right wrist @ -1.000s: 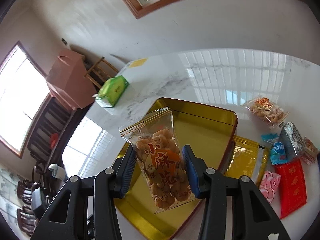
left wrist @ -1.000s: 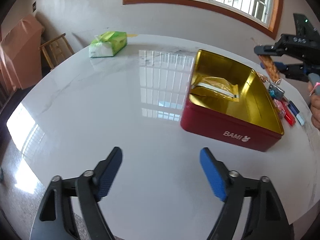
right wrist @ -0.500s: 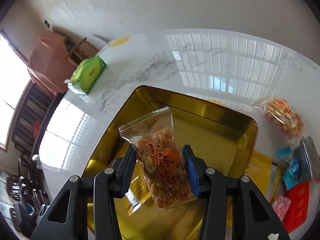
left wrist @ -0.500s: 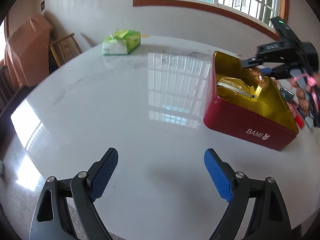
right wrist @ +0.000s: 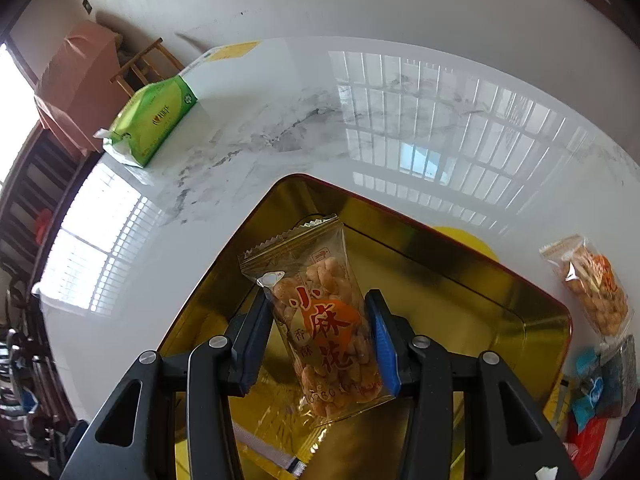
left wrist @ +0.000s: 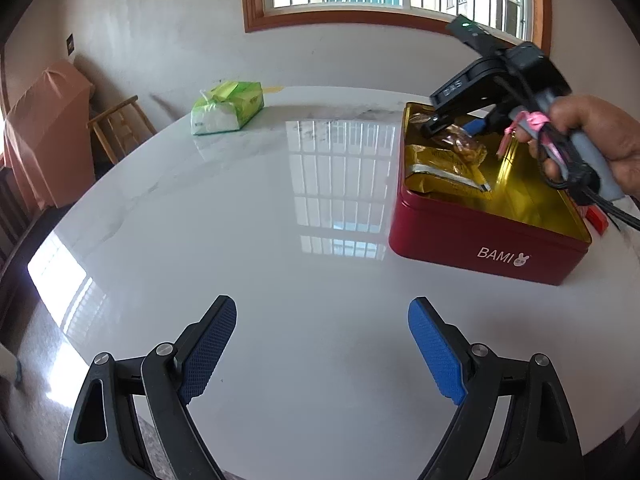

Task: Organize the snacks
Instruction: 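Carry the twisted-snack bag into the tin and open the right tool, then move the left tool toward the pink patterned box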

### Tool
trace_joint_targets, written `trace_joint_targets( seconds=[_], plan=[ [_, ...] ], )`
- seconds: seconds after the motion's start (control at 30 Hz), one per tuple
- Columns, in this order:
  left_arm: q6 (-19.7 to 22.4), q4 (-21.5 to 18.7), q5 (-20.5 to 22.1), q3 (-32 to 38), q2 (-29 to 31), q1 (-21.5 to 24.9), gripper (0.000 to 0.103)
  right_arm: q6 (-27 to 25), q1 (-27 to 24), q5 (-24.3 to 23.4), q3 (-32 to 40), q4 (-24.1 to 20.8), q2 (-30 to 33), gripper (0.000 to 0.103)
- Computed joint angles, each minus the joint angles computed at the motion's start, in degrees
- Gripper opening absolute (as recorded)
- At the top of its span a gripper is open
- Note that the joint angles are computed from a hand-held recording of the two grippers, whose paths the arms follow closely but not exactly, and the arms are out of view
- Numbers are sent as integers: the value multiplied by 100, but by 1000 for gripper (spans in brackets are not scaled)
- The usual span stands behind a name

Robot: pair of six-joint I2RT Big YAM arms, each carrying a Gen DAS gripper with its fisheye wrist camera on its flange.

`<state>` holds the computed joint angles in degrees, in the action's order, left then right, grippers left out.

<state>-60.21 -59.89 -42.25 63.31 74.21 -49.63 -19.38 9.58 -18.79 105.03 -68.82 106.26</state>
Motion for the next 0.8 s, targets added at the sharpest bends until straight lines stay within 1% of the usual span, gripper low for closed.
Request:
trace_joint_targets(
  seconds=[0.07, 0.37, 0.6, 0.7, 0.77, 0.8],
  plan=[
    [41, -12, -47, 20, 17, -19, 88, 16, 66, 125, -33, 98, 5, 44],
    [78, -108, -136, 67, 77, -70, 88, 74, 137, 349, -175, 377, -48, 46],
    [30, -193, -158, 107, 110, -117, 88, 189, 60, 183, -411, 691, -222, 47],
    [21, -231, -141, 127, 118, -118, 88, 257, 9, 3, -559, 900, -346, 50],
    [35, -248, -133, 144, 131, -119, 88, 295, -22, -83, -657, 1063, -435, 54],
    [29, -270, -139, 160, 145, -126, 88, 319, -35, -119, -691, 1123, -466, 54]
  ],
)
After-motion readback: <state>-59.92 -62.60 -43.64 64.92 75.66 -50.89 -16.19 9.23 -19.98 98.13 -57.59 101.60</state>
